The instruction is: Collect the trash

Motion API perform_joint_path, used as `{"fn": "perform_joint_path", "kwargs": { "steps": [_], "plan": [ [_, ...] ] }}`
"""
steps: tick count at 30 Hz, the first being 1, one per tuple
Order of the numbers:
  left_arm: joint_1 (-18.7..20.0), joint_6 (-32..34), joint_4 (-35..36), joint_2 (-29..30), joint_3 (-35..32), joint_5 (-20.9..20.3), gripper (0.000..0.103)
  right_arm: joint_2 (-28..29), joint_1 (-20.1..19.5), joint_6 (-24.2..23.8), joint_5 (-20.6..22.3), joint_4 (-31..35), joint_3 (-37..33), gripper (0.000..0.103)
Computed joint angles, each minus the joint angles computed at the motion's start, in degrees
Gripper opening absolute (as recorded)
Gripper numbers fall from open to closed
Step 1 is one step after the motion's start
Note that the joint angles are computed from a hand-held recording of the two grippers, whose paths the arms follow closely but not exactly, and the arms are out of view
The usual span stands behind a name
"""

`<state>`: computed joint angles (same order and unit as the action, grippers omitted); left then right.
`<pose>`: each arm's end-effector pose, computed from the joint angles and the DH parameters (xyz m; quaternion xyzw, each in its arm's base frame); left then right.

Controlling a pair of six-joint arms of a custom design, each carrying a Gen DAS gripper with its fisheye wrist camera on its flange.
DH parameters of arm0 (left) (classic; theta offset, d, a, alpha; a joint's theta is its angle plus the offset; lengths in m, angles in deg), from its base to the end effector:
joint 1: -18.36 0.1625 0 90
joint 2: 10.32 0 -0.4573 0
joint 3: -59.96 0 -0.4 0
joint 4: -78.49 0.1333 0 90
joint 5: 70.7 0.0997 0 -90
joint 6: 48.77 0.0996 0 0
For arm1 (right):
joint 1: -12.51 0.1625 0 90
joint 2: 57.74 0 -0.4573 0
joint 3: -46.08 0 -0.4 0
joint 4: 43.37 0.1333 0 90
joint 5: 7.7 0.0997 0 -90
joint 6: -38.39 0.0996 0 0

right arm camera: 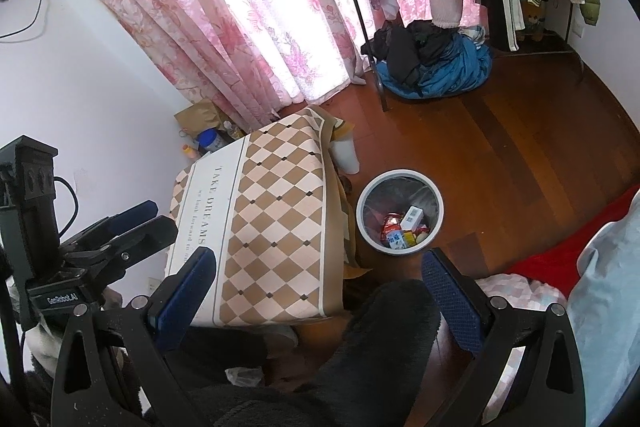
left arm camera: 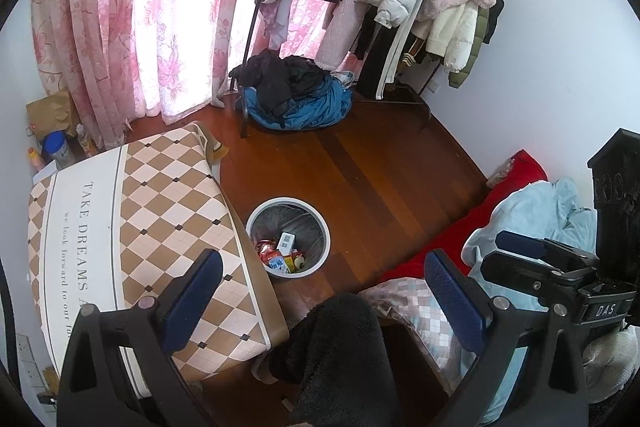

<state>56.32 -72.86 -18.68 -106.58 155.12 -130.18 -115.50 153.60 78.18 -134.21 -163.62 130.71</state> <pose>-0.2504 -0.4286 0.5542 0.2140 0.9383 -0.2166 0.1638 0.5951 -0.3852 0.2945 0.0843 -0.9456 0.2427 0.1997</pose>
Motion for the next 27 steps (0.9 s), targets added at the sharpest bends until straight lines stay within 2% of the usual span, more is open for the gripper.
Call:
{"fn": "perform_joint_path", "kwargs": {
  "steps": [27],
  "plan": [
    [-0.38, -0.37, 0.93, -0.2, -0.62, 0.04, 0.103, 1.54, 0.42, -0.24, -0.35, 1.27, -1.63, 0.103]
  ]
}}
